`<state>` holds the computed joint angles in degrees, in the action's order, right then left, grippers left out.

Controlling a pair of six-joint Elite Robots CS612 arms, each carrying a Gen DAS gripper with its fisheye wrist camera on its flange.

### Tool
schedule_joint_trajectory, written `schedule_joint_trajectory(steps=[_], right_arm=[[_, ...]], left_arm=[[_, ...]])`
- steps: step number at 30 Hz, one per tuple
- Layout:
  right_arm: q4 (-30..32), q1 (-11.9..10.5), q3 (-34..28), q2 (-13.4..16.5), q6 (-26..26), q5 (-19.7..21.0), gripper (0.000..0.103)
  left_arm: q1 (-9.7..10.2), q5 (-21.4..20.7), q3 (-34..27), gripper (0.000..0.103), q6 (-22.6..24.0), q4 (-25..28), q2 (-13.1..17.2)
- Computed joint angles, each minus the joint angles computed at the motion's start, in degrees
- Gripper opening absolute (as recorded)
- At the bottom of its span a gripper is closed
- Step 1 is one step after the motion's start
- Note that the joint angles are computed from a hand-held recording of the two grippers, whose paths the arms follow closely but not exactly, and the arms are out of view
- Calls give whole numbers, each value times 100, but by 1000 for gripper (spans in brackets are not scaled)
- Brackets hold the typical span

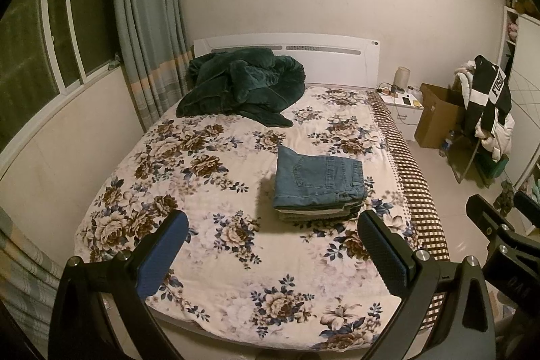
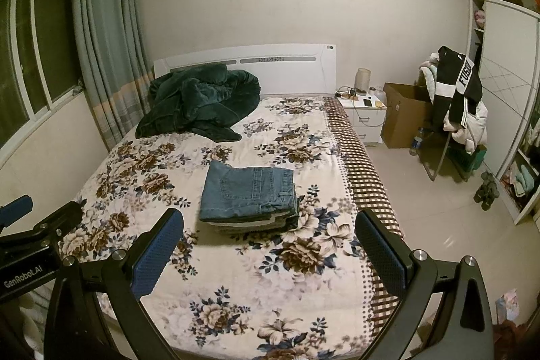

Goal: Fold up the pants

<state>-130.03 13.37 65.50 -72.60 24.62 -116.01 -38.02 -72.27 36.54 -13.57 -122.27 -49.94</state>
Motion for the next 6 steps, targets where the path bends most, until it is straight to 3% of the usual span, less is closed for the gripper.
schedule_joint_trajectory(steps=[6], right_arm=[[2, -2, 9, -6, 9, 1, 103]], left_arm=[[6, 0, -77, 103, 3, 1, 5]])
